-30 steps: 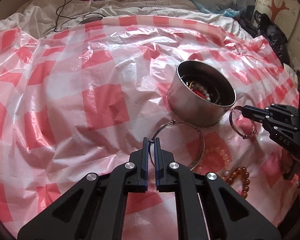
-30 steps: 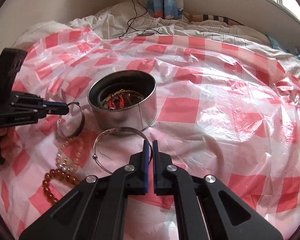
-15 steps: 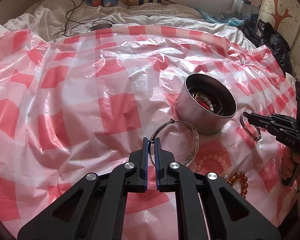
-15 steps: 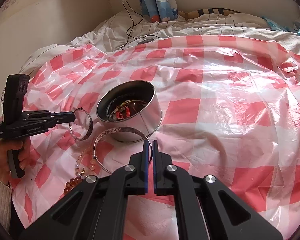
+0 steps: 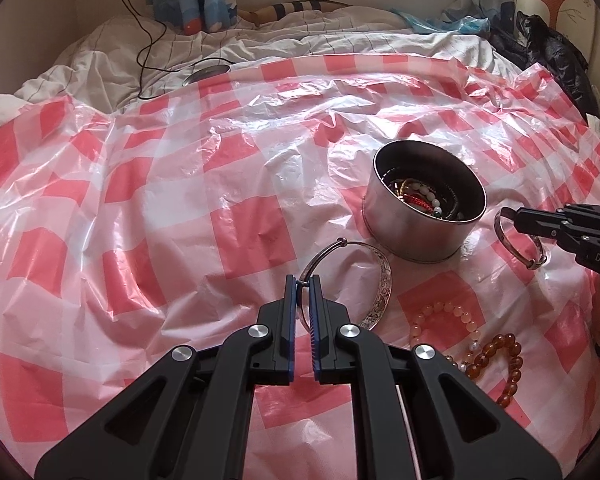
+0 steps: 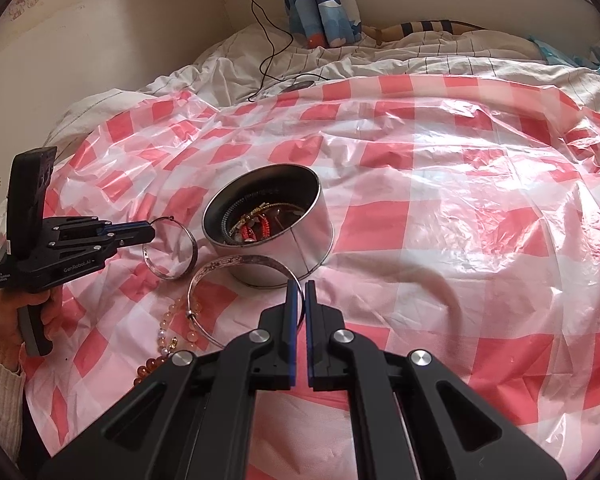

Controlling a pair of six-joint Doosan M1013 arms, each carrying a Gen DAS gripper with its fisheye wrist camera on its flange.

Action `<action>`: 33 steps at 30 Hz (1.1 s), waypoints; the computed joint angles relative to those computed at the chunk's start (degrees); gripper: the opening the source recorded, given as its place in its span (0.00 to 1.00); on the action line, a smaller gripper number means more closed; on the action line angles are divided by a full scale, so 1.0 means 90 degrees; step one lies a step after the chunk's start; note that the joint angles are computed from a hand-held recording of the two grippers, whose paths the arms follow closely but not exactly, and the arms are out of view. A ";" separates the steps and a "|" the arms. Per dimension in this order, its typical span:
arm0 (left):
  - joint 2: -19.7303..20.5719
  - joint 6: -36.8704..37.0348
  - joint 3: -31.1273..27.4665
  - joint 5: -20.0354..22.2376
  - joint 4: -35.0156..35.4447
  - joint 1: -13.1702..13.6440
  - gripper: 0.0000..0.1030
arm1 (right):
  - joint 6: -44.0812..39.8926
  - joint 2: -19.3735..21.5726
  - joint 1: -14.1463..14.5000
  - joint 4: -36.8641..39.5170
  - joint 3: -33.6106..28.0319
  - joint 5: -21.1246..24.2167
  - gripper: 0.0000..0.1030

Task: Organize jewelry

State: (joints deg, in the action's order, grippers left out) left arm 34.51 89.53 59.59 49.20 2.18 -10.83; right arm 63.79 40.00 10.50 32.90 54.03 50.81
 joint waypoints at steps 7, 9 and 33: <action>-0.0066 -0.0037 0.0083 -0.0138 0.0395 -0.0107 0.05 | -0.0080 -0.0026 -0.0020 0.0142 0.0032 -0.0054 0.04; -0.0097 -0.0040 0.0124 -0.0211 0.0470 -0.0130 0.05 | -0.0116 -0.0037 -0.0027 0.0191 0.0041 -0.0067 0.04; -0.0149 0.0931 0.0001 -0.0650 -0.1866 0.0064 0.05 | -0.0248 -0.0190 -0.0126 0.0630 0.0196 -0.0684 0.04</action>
